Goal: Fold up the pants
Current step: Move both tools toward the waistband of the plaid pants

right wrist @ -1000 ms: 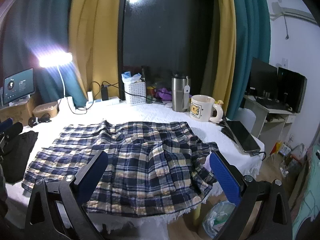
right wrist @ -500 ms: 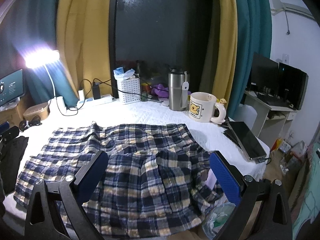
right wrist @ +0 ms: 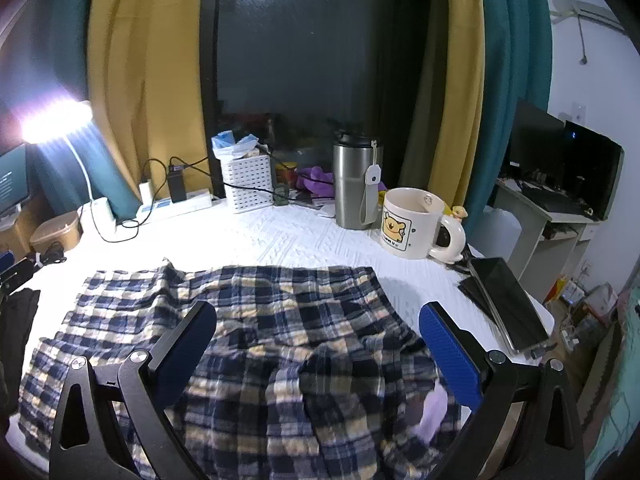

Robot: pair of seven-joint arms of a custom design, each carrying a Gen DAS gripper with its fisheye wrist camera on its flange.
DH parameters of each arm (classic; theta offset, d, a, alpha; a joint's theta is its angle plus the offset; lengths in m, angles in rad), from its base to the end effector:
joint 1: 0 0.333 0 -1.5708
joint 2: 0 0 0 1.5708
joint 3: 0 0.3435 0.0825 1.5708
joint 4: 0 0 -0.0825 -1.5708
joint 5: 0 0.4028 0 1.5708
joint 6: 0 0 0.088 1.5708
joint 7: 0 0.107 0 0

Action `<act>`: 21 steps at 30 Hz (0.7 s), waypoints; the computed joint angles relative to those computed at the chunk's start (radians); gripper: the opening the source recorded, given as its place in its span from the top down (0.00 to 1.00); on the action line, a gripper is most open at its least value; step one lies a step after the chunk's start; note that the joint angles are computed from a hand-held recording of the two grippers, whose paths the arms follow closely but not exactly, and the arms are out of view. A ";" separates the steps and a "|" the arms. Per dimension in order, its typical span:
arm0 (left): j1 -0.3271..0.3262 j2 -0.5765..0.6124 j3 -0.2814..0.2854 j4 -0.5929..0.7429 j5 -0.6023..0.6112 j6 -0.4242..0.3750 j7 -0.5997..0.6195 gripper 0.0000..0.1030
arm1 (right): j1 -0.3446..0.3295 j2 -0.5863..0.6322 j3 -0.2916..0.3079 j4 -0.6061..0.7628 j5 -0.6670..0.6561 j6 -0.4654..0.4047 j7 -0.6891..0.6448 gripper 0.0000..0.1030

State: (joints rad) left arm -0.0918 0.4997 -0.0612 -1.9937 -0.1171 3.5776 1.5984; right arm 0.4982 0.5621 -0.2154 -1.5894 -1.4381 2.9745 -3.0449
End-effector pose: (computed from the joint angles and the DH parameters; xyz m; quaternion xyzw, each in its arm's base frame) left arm 0.6760 -0.0838 0.3510 -0.6002 0.6121 -0.3971 0.3277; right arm 0.6809 0.2987 0.3691 -0.6353 0.6005 -0.3375 0.3491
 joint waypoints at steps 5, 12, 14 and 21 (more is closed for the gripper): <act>-0.031 0.041 0.034 0.079 -0.030 -0.064 0.015 0.00 | -0.034 0.055 0.017 0.063 0.154 0.007 -0.156 0.01; -0.080 0.110 0.096 0.200 -0.052 -0.183 0.007 0.00 | -0.082 0.137 0.051 0.154 0.383 -0.009 -0.393 0.01; -0.091 0.133 0.116 0.236 -0.047 -0.223 -0.006 0.00 | -0.097 0.161 0.065 0.183 0.445 -0.018 -0.458 0.01; -0.102 0.218 0.169 0.374 0.014 -0.375 -0.088 0.00 | -0.254 0.291 0.275 0.340 0.741 -0.093 -0.829 0.01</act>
